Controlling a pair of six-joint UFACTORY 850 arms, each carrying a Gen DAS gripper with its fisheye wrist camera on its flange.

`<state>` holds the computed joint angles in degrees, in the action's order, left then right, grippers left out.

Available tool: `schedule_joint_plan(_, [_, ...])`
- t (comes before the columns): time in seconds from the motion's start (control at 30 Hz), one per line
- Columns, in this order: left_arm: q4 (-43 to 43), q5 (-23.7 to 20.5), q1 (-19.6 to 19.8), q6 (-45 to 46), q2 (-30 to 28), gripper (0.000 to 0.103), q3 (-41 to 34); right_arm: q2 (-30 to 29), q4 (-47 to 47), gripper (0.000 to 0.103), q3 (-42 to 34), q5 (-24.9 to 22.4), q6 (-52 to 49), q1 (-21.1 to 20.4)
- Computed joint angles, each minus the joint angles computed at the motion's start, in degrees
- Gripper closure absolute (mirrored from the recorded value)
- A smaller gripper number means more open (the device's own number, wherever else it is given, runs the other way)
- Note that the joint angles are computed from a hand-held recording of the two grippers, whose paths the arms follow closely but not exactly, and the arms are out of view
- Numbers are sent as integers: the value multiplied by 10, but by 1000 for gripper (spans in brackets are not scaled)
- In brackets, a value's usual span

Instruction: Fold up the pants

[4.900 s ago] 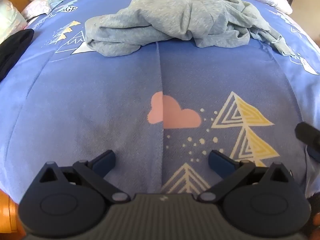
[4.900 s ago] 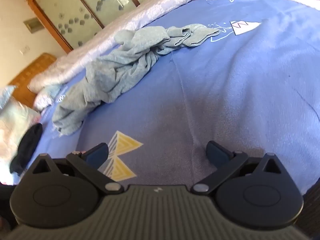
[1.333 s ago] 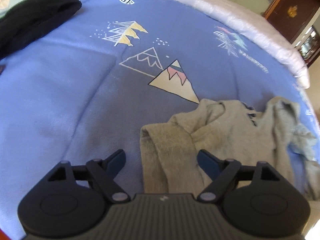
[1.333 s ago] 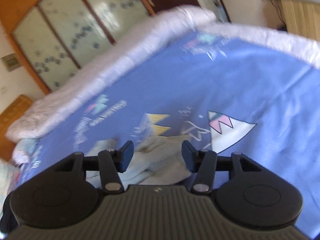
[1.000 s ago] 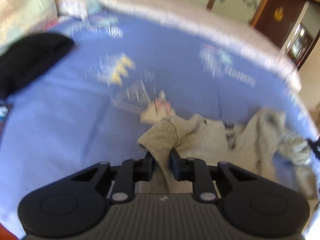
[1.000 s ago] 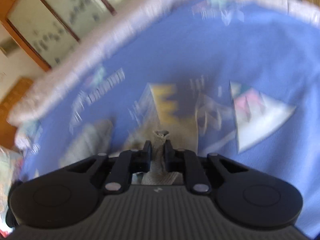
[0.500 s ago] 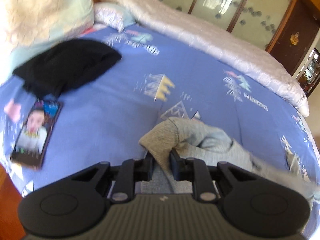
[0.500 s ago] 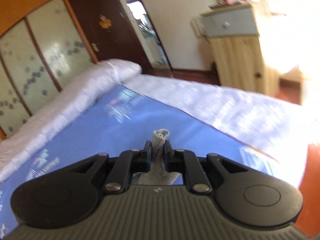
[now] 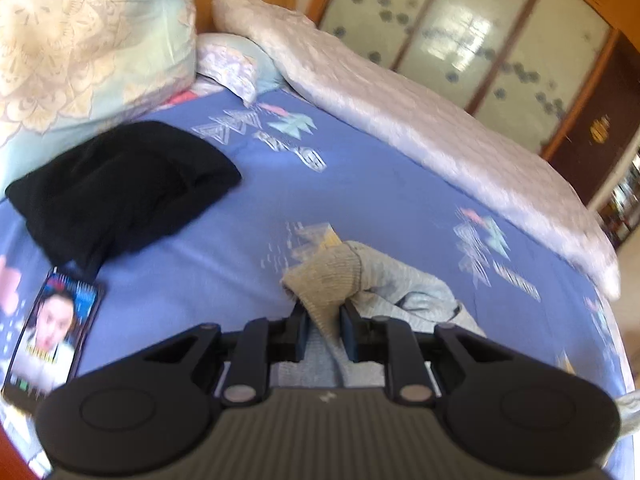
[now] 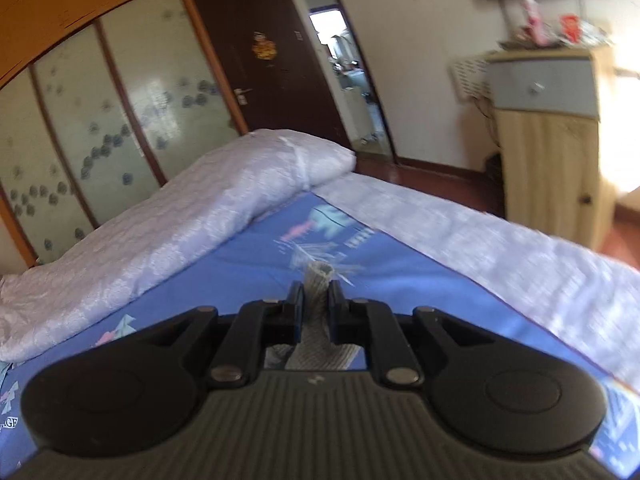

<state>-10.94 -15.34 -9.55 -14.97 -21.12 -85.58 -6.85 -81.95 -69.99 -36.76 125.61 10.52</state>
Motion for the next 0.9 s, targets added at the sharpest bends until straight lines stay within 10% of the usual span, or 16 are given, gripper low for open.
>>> schedule_joint_plan(0.07, [71,-13,0,-84,-37,85,-44,-65,13,89,-84,24,-40,-18])
schedule_joint_plan(0.17, [241,-87,-17,-233,-114,56,-133,-153,61,74,-188,72,-97,-46])
schedule_joint_plan(0.23, [276,-141,-29,-239,-144,56,-167,-194,89,32,-223,66,-125,-48])
schedule_joint_plan(0.47, [6,-63,-4,19,-26,40,21,-154,92,53,-84,188,-92,-26])
schedule_joint_plan(0.7, [-372,-111,17,344,110,11,206,-73,-174,57,75,304,300,-7])
schedule_joint_plan(0.8, [-440,-136,10,395,124,10,239,-87,-192,58,67,295,335,22])
schedule_joint_plan(0.87, [-431,-137,-3,375,116,15,243,-101,-107,78,47,290,239,35])
schedule_joint_plan(0.9, [-431,-143,-10,370,108,32,241,-108,-51,83,37,273,179,44])
